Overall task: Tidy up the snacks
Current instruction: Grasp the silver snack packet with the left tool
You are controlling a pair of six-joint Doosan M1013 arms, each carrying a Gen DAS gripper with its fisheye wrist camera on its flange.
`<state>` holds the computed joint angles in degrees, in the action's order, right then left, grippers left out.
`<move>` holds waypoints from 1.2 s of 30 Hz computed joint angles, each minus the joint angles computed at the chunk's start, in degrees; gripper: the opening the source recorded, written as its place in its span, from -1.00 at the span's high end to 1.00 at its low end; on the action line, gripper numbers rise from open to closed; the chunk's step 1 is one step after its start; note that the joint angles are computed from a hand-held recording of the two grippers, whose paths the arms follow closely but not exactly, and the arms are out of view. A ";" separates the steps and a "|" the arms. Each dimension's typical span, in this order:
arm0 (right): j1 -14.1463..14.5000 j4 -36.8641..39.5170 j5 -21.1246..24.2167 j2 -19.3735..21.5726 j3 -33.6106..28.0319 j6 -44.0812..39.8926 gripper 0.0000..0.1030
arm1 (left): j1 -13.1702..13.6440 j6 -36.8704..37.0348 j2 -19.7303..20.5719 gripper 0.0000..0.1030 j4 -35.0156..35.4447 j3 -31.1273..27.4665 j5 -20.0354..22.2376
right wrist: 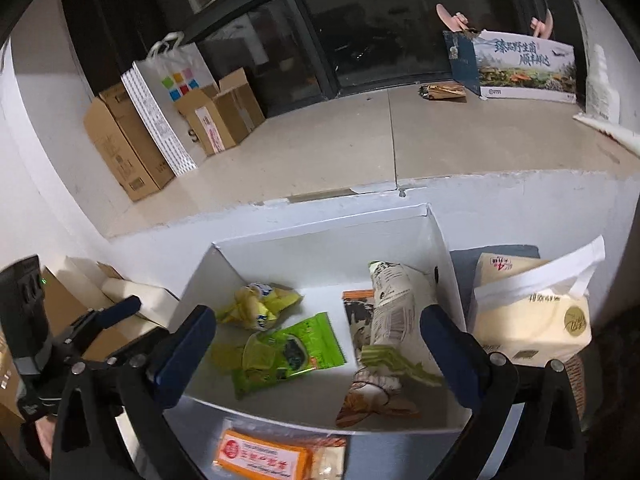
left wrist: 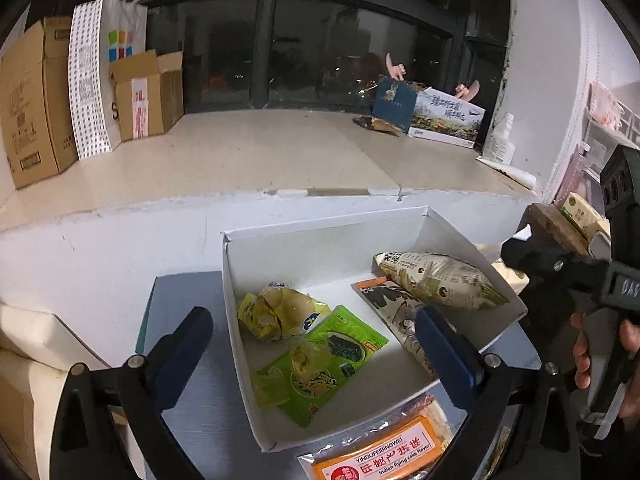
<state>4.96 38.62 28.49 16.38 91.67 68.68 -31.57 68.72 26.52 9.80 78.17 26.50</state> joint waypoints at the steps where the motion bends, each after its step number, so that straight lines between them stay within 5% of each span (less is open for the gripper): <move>1: -0.26 2.52 -0.20 -0.57 0.62 -2.07 -1.00 | -0.13 0.45 -0.50 -1.00 -0.11 0.45 -0.25; 6: -2.26 19.47 1.97 -3.99 4.75 -16.13 -1.00 | -0.70 3.63 -3.93 -1.00 -1.38 4.31 -2.64; 12: -3.91 31.03 5.69 -9.43 12.19 -27.94 -1.00 | -1.53 13.72 -11.09 -1.00 -9.39 14.42 -8.88; 18: -2.97 33.05 2.32 -15.61 21.03 -35.30 -1.00 | -2.60 16.67 -16.09 -1.00 -15.66 23.04 -10.63; 21: -2.41 33.20 0.56 -18.21 25.14 -37.17 -1.00 | -2.91 25.52 -17.10 -1.00 -25.95 26.01 -10.04; 26: -1.18 29.10 -3.35 -22.08 30.27 -35.53 -1.00 | -3.72 36.15 -15.62 -1.00 -34.81 26.61 -5.69; 30: 0.26 26.48 -8.57 -25.02 33.28 -34.63 -1.00 | -4.34 36.15 -12.60 -1.00 -34.12 24.10 -2.30; 36: 0.81 21.95 -10.64 -27.23 35.09 -32.93 -1.00 | -4.60 32.01 -5.92 -1.00 -27.93 17.24 5.79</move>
